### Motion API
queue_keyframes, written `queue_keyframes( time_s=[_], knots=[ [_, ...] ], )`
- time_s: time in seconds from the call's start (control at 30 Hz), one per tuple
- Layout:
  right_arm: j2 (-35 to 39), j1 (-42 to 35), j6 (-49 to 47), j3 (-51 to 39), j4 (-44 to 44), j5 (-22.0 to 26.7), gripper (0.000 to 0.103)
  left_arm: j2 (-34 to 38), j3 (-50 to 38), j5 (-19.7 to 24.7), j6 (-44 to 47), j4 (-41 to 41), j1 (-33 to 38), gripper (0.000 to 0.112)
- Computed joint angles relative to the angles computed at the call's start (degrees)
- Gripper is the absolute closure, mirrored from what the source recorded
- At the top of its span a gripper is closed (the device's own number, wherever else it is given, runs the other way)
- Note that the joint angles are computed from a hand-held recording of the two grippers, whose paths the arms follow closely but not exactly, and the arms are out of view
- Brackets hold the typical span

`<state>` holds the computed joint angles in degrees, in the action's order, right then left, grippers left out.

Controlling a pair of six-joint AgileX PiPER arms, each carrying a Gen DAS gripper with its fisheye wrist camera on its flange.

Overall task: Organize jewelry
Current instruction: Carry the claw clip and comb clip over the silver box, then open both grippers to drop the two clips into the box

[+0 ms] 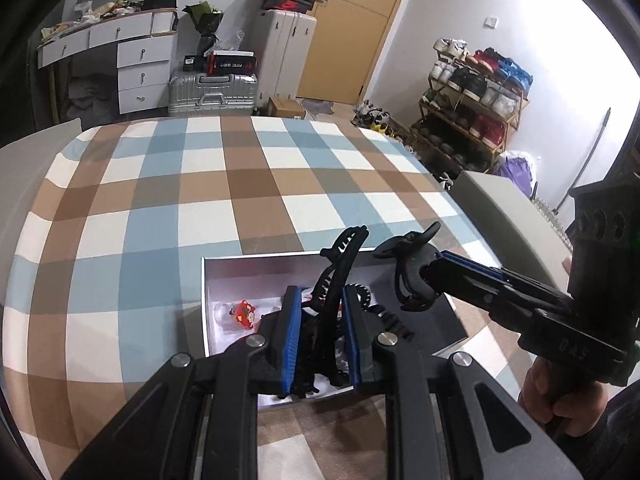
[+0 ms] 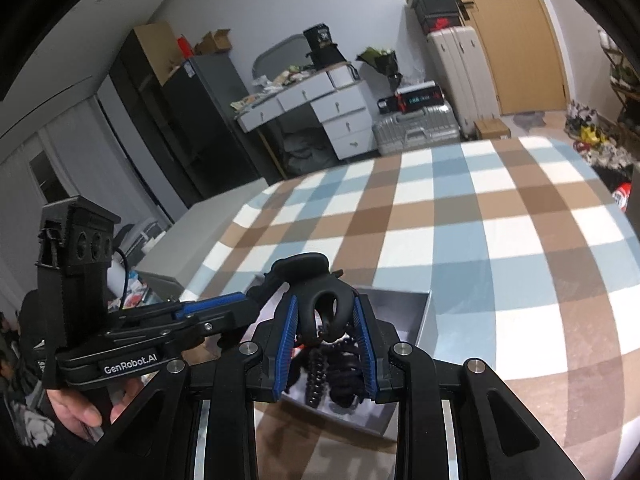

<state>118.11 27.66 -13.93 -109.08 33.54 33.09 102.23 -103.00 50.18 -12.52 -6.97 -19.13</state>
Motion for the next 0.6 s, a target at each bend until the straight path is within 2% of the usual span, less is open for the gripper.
queue_keyframes(
  time_s=[0.37, 0.43, 0.47, 0.53, 0.57, 0.6],
  knots=[
    [2.7, 0.3, 2.7, -3.5, -3.9, 2.4, 0.075, 3.3, -4.1, 2.4, 1.9, -1.8, 0.4, 0.097],
    [2.4, 0.5, 2.1, -3.0, -3.8, 2.0, 0.073, 3.4, -4.5, 3.0, 0.3, 0.3, -0.2, 0.096],
    [1.8, 0.5, 1.3, -2.1, -3.1, 1.1, 0.073, 3.7, -5.2, 3.8, -0.7, 2.0, -0.6, 0.093],
    [0.5, 0.3, -2.0, -0.1, -0.3, -0.3, 0.073, 3.1, -4.8, 3.4, -2.5, 4.6, -1.1, 0.074],
    [0.0, 0.3, -2.9, 0.6, 0.3, -0.8, 0.070, 2.3, -3.4, 2.0, -2.4, 3.9, -0.8, 0.057],
    [-0.6, 0.4, -4.1, 1.5, 1.1, -1.5, 0.068, 0.5, -0.8, -0.6, -2.1, 2.7, -0.3, 0.051]
  ],
)
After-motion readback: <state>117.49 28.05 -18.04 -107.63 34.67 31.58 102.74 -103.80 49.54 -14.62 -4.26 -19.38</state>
